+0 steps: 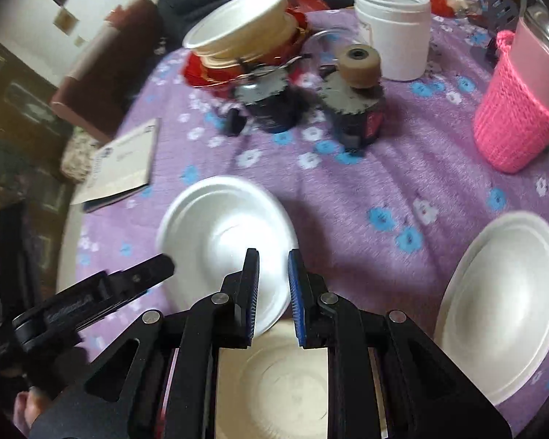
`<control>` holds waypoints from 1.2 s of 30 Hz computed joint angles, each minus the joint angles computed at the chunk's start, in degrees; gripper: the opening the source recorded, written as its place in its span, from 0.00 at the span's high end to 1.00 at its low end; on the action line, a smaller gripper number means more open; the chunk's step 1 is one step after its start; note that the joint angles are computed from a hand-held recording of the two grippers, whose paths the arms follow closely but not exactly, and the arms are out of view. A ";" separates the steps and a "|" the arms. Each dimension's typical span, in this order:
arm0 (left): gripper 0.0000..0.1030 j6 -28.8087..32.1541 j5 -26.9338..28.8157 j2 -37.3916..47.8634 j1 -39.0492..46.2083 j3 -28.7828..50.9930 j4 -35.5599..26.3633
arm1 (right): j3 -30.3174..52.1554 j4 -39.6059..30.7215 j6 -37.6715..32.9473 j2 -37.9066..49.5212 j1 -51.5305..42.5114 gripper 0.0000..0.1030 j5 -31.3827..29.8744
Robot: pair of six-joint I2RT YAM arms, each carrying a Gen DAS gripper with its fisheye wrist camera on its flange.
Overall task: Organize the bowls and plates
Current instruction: 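Close the left gripper on the rim of a white plate, then set the white plate onto the red plate stack and open the left gripper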
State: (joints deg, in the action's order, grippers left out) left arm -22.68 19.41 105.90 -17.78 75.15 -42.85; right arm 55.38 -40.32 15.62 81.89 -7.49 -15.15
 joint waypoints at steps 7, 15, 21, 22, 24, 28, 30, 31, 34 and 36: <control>0.26 0.93 0.79 5.28 -1.83 2.80 1.07 | 3.09 1.87 -0.07 8.90 1.63 0.85 2.08; 0.67 4.49 0.94 4.65 -2.35 1.59 1.15 | -1.43 8.04 7.58 10.05 1.71 0.84 -3.35; 0.87 9.45 2.67 -5.18 1.99 -3.34 -0.67 | -6.17 9.63 11.36 -1.96 2.79 0.88 -3.43; 0.87 10.75 2.37 -8.55 2.96 -4.61 -1.69 | -6.72 9.07 12.02 -4.43 3.63 0.88 -3.57; 0.87 13.20 1.97 -14.17 4.89 -6.34 -4.14 | -7.74 7.64 14.24 -10.26 7.14 0.88 -2.73; 0.87 20.98 2.88 -27.13 12.22 -9.43 -11.94 | -7.89 2.53 21.51 -21.57 19.00 0.88 2.24; 0.87 27.70 4.18 -33.58 18.74 -9.95 -17.87 | -7.26 0.45 25.99 -25.40 27.06 0.88 6.82; 0.87 30.58 4.56 -36.16 21.39 -10.47 -19.99 | -6.83 -0.52 28.85 -27.13 32.56 0.88 10.06; 0.87 45.32 7.13 -42.69 34.91 -11.82 -28.35 | -6.47 -2.52 39.00 -29.85 51.54 0.88 21.07; 0.87 58.06 8.66 -44.89 46.46 -13.32 -33.79 | -6.30 -1.78 46.15 -27.78 63.79 0.88 27.15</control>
State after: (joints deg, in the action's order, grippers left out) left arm 35.38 28.07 61.01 28.67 61.83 -76.64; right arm 49.08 -42.10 61.76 54.11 56.29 12.00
